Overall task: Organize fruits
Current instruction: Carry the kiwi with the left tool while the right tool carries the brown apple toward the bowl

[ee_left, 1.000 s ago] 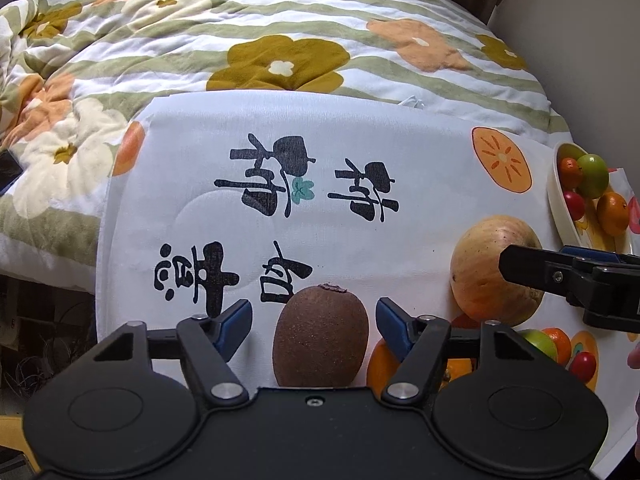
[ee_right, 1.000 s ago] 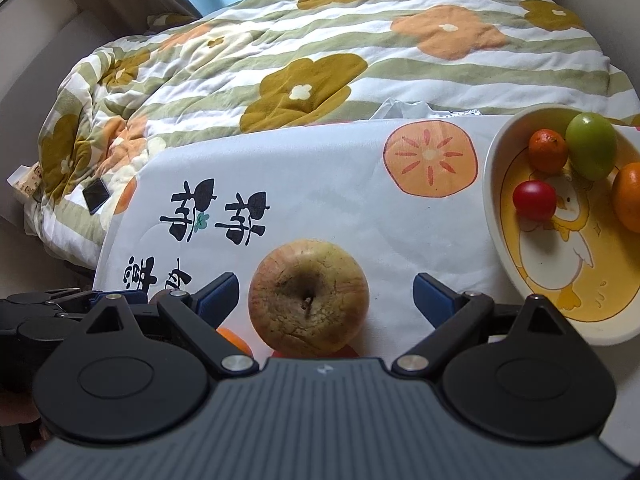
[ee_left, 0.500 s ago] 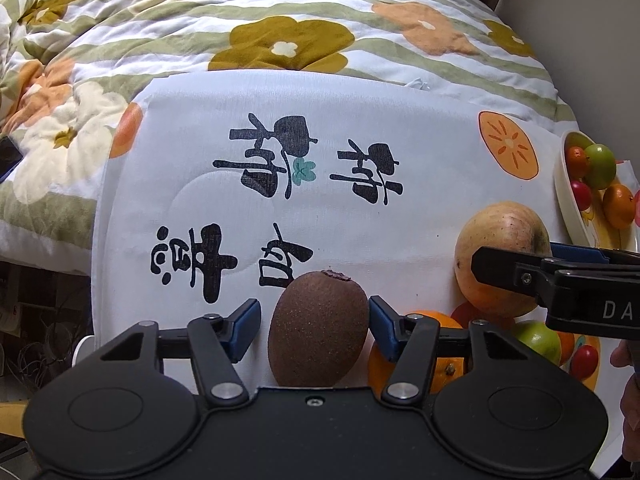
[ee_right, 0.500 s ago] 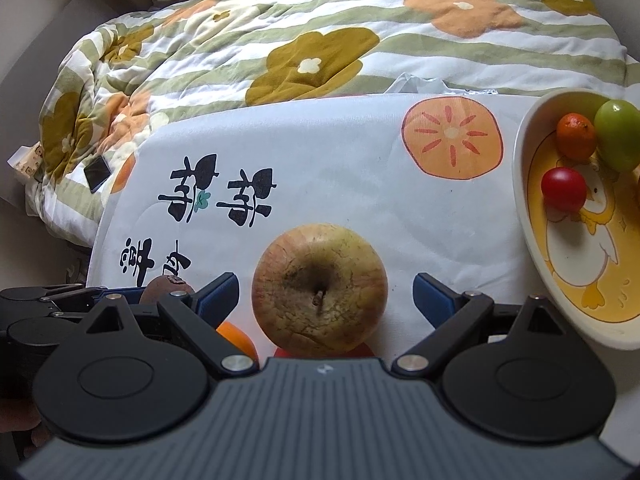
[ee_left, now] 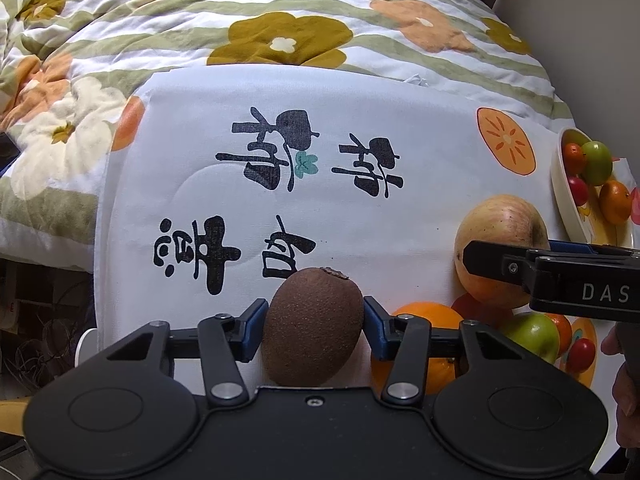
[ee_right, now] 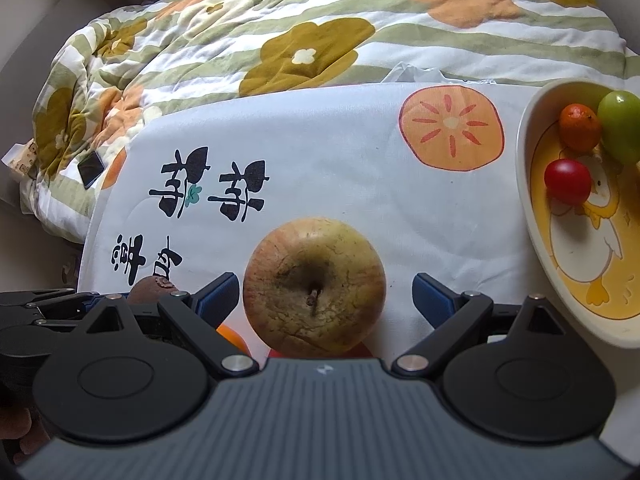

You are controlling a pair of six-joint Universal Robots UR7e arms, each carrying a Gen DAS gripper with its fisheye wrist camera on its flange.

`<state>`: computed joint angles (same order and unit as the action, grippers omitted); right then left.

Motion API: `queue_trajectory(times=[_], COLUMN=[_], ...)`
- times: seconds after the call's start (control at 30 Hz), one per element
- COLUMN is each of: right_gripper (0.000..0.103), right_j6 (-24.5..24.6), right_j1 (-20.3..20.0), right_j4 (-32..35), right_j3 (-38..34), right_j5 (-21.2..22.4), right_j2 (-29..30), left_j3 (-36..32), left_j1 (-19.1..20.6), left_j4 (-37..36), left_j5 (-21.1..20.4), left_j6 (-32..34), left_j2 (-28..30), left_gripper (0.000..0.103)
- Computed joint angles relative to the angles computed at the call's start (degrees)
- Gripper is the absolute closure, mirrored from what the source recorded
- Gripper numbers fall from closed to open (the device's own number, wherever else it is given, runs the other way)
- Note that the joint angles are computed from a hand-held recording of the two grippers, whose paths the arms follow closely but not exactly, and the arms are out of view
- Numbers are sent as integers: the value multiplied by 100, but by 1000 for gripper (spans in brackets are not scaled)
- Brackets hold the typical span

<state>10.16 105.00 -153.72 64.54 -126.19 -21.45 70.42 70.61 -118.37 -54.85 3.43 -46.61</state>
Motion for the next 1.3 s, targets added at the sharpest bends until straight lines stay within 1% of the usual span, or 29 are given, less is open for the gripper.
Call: queue_trajectory(times=[0.2, 0.23, 0.27, 0.3, 0.5, 0.63, 0.8, 1.07, 1.3], right_gripper=[1, 5, 13, 13, 14, 14, 14, 14, 14], right_j6=[-89, -122, -148, -176, -259, -465, -639, -862, -1176], right_j1=[17, 27, 31, 37, 73, 104, 136, 201, 221], right_j4=[8, 0, 10, 16, -133, -498, -703, -1129, -1831], right_j3=[-30, -36, -43, -53, -16, 160, 307, 809, 1468], right_j5=[41, 23, 10, -26, -110, -101, -97, -91, -44], right_j2=[30, 41, 49, 60, 71, -6, -122, -494, -991], left_j3=[58, 69, 81, 89, 196, 292, 455, 827, 1187], left_j1=[19, 24, 27, 28, 8, -27, -119, -376, -719], left_j4=[-77, -93, -108, -122, -277, -419, -596, -1171, -1765], left_j5=[51, 54, 58, 64, 72, 95, 150, 266, 302], left_j6=[-54, -60, -67, -73, -56, -19, 0, 117, 175], left_j2=[-57, -68, -77, -85, -170, -242, -361, -573, -745], left_gripper=[49, 49, 49, 49, 49, 49, 49, 49, 49])
